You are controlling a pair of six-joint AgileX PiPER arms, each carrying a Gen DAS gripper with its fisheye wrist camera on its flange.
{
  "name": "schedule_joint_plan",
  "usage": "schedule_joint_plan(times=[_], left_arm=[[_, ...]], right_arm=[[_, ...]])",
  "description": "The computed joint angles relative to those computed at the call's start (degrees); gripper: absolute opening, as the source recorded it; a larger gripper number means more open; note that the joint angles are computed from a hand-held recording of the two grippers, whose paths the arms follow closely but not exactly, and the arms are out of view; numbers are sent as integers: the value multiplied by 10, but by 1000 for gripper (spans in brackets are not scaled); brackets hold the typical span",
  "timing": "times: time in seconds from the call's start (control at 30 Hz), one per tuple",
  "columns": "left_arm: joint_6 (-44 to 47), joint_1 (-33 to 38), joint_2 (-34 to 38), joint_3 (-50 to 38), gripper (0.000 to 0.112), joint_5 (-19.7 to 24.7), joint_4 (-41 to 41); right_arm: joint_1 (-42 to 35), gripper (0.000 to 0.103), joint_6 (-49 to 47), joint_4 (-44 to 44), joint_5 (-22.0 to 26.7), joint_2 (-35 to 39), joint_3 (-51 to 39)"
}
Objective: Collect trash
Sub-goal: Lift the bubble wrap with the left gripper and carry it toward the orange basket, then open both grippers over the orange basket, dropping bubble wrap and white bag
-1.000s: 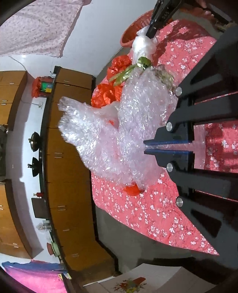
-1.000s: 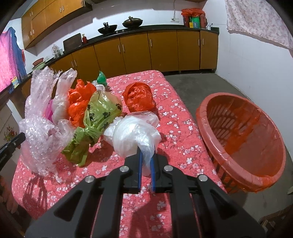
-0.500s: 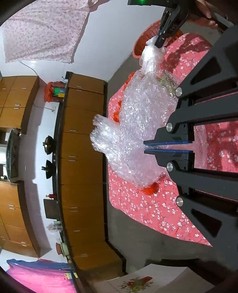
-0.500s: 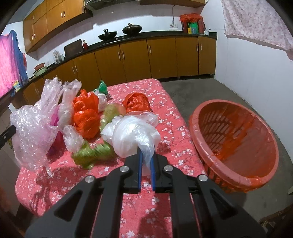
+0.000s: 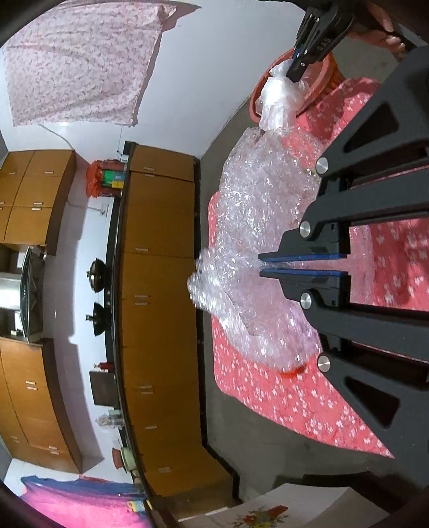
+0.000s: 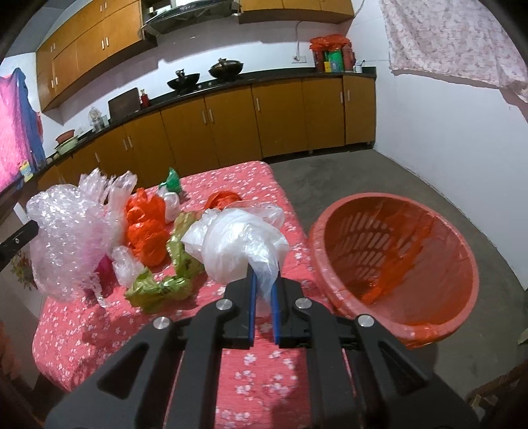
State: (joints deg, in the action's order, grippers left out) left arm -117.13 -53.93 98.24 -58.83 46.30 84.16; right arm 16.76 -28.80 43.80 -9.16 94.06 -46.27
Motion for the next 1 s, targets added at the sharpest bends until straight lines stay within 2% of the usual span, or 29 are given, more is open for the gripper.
schedule_joint_plan(times=[0.27, 0.37, 0.43, 0.53, 0.6, 0.7, 0.9, 1.0], left_arm=[[76, 5, 81, -132, 4, -50, -21], [123, 5, 131, -209, 4, -73, -45], [154, 6, 160, -253, 4, -87, -65], [222, 6, 212, -336, 4, -106, -113], [277, 7, 250, -396, 4, -116, -157], [359, 7, 303, -481, 4, -120, -222], [511, 12, 394, -635, 4, -111, -352], [583, 12, 446, -729, 4, -89, -412]], right_arm=[[-79, 9, -39, 26, 19, -34, 7], [-115, 9, -104, 89, 20, -42, 7], [-147, 9, -111, 95, 23, -44, 6], [-179, 9, -196, 183, 24, -34, -6], [-201, 9, -213, 204, 26, -22, -16], [-227, 9, -205, 200, 32, 3, -34], [-245, 9, -75, 75, 29, 33, -47], [-253, 9, -23, 24, 28, 48, -57]])
